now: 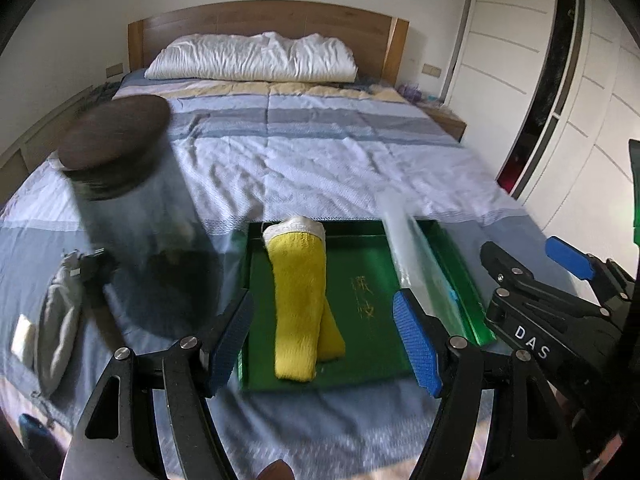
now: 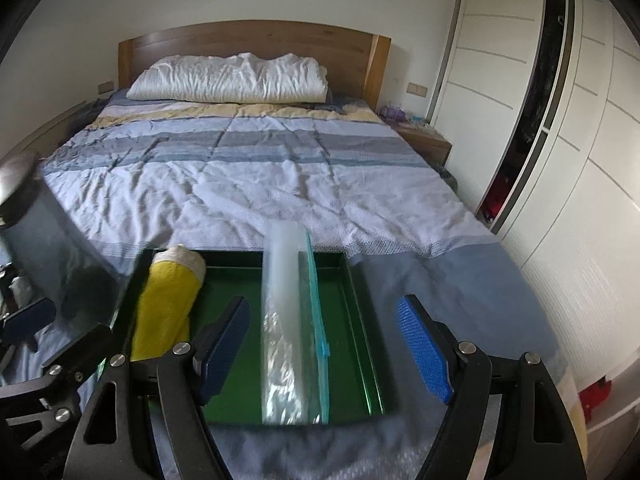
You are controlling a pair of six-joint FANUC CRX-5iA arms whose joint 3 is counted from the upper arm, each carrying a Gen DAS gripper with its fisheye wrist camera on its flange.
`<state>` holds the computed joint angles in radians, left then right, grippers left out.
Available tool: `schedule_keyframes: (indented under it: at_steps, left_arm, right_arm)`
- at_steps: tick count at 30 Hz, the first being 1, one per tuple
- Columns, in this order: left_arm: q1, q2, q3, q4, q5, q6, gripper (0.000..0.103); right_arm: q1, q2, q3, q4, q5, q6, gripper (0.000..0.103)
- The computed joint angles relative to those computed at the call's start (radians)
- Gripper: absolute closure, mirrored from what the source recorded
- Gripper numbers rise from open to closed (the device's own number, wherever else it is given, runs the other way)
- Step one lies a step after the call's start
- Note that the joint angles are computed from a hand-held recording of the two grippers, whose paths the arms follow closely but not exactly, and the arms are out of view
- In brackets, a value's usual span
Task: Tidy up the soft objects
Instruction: 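Open both grippers and lift them away from the tray, then close the left gripper on the grey-blue towel while the right gripper closes on the grey pouch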
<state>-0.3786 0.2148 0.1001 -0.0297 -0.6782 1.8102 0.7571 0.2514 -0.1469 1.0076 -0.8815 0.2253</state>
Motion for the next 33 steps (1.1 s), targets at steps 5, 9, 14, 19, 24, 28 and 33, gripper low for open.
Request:
schedule_keyframes:
  at_steps: [5, 9, 14, 19, 24, 28, 33]
  left_arm:
    - [0.025, -0.121, -0.108, 0.032, 0.012, -0.052, 0.037]
    - [0.053, -0.225, -0.21, 0.062, 0.022, -0.101, 0.016]
    - [0.109, -0.362, -0.347, 0.123, 0.026, -0.209, 0.014]
    - [0.215, -0.5, -0.483, 0.231, -0.001, -0.383, 0.014]
    - [0.386, -0.625, -0.614, 0.364, -0.06, -0.587, 0.014]
    - [0.583, -0.701, -0.701, 0.439, -0.151, -0.773, 0.014]
    - [0.761, -0.699, -0.766, 0.482, -0.208, -0.938, 0.014]
  right_arm:
    - [0.087, -0.073, -0.048, 0.011, -0.066, -0.037, 0.025]
    - [0.166, -0.126, -0.088, 0.015, -0.114, -0.081, 0.021]
    - [0.279, -0.165, -0.111, 0.003, -0.177, -0.111, 0.02]
    - [0.373, -0.17, -0.1, -0.025, -0.202, -0.108, 0.02]
    - [0.427, -0.143, -0.055, -0.051, -0.188, -0.077, 0.02]
    - [0.454, -0.098, 0.002, -0.071, -0.153, -0.043, 0.019]
    - [0.455, -0.011, 0.098, -0.105, -0.074, 0.008, 0.018]
